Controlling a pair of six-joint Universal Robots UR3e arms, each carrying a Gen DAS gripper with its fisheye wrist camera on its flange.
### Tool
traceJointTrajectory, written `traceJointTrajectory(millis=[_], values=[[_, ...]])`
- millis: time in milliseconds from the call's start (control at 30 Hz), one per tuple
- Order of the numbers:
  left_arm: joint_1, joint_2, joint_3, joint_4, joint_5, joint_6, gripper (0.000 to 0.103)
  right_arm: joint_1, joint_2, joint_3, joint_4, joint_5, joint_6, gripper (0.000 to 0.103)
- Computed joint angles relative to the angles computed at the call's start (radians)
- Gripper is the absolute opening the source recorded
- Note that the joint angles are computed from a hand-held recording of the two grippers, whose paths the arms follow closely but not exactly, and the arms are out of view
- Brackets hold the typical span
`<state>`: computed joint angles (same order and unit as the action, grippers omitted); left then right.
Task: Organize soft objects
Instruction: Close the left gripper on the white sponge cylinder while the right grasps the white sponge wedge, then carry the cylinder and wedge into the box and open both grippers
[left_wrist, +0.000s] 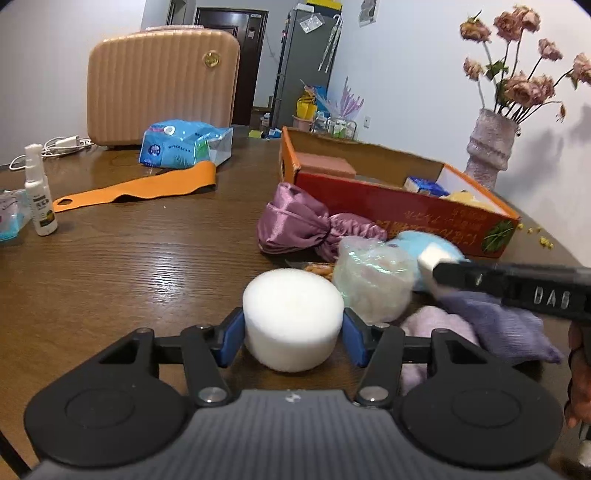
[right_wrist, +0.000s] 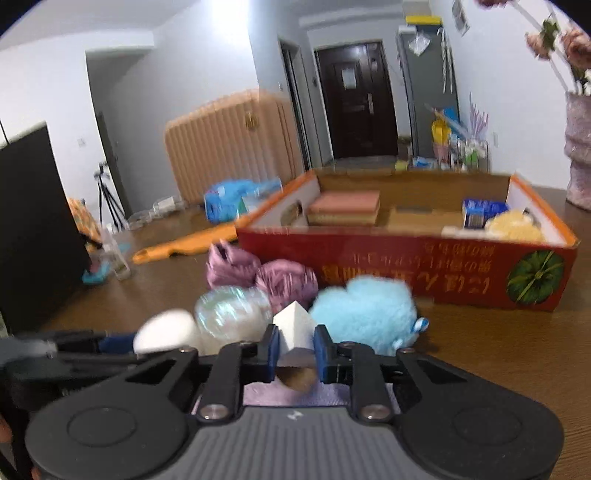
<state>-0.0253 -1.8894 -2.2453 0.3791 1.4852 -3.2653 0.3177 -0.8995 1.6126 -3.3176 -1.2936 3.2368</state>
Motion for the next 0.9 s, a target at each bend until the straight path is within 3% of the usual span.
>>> traceJointTrajectory(millis=[367, 667, 767, 900], values=[[-0.133, 0.291, -0.146, -0.031, 0.103, -0.05, 0.056, -0.13, -0.33, 0.45, -0.295, 0.122, 0.041, 0.02], [-0.328, 0.272, -0.058, -0.084, 0.238, -0.078, 0.056, -0.281, -0.499, 0.766, -0.416, 0.251, 0.03, 0.02], [-0.333, 0.24, 0.006, -0.114, 0.212, -0.07, 0.056, -0.328, -0.506, 0.796, -0.443, 0.281, 0.029, 0.021], [-0.256, 0.184, 0.135, -0.165, 0.065, -0.04, 0.056, -0.355, -0.483, 0.728, -0.402, 0.289, 0.011, 0.021]])
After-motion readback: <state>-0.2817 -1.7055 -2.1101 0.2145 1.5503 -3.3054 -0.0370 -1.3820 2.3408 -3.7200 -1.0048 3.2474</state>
